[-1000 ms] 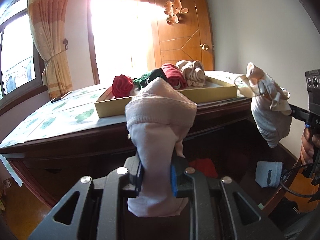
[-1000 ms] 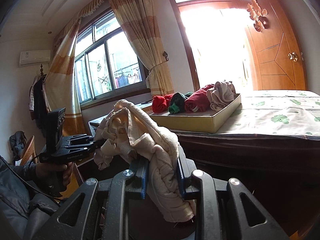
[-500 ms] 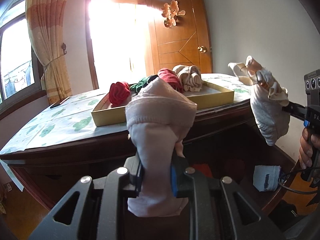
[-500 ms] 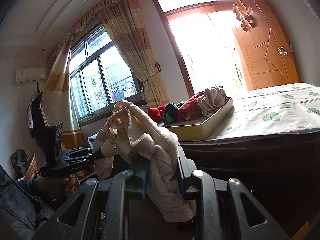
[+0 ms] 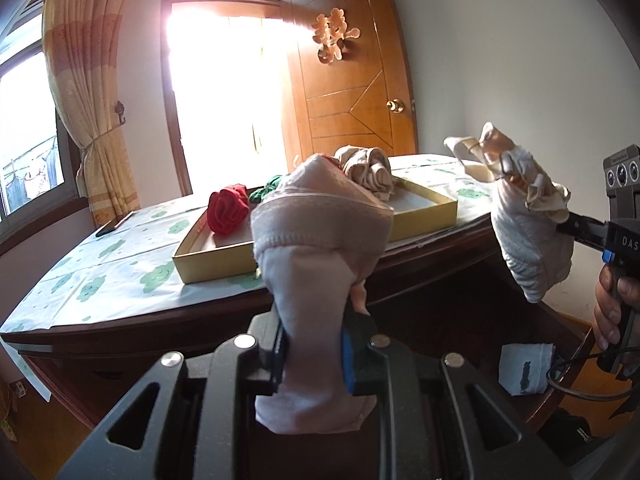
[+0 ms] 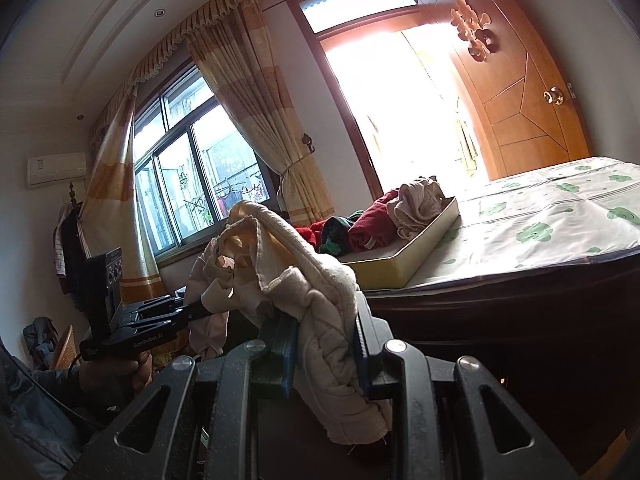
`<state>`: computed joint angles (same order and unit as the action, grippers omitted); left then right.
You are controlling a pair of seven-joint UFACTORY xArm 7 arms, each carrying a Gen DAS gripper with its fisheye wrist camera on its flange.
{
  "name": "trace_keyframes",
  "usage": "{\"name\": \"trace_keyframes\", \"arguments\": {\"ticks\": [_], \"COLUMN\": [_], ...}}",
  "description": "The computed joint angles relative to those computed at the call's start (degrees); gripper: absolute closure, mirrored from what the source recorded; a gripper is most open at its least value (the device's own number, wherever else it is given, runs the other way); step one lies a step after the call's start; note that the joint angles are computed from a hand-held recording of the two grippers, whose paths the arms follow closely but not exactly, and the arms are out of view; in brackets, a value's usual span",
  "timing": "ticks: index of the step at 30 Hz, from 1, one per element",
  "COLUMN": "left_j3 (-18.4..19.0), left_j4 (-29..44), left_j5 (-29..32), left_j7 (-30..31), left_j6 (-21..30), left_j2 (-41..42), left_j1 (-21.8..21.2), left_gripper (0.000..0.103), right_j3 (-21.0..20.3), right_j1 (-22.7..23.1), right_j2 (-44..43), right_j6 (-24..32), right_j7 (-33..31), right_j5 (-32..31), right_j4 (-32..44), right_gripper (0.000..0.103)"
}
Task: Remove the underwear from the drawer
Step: 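Lift both held underwear out of the drawer toward the cardboard tray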
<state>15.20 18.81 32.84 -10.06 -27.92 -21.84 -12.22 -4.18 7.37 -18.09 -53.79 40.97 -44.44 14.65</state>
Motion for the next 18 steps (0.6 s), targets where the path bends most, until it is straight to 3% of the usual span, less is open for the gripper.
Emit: {"name": "trace_keyframes", "arguments": {"ticks": [9,18], "left_j3": [1.5,5.9], "left_j4": [2.0,5.3], "left_j5": [1.1,0.7], "left_j7": [-1.1,-1.1], "left_j6": [2.5,6.8], "left_j2": [-0.5,-1.1], "left_j1": [-2.3,-8.3], "left_gripper": [0.083,0.083], "right_j3": [0.0,-1.8], "right_j1": [1.8,4.9], "right_j2": [-2.9,-4.0], "right_j6": [3.2,8.2], "right_j7": [2.9,10.1], "right_j5": [-0.6,-3.4], "right_j4": [1.5,6.2], "right_gripper": [0.077,0.077]}}
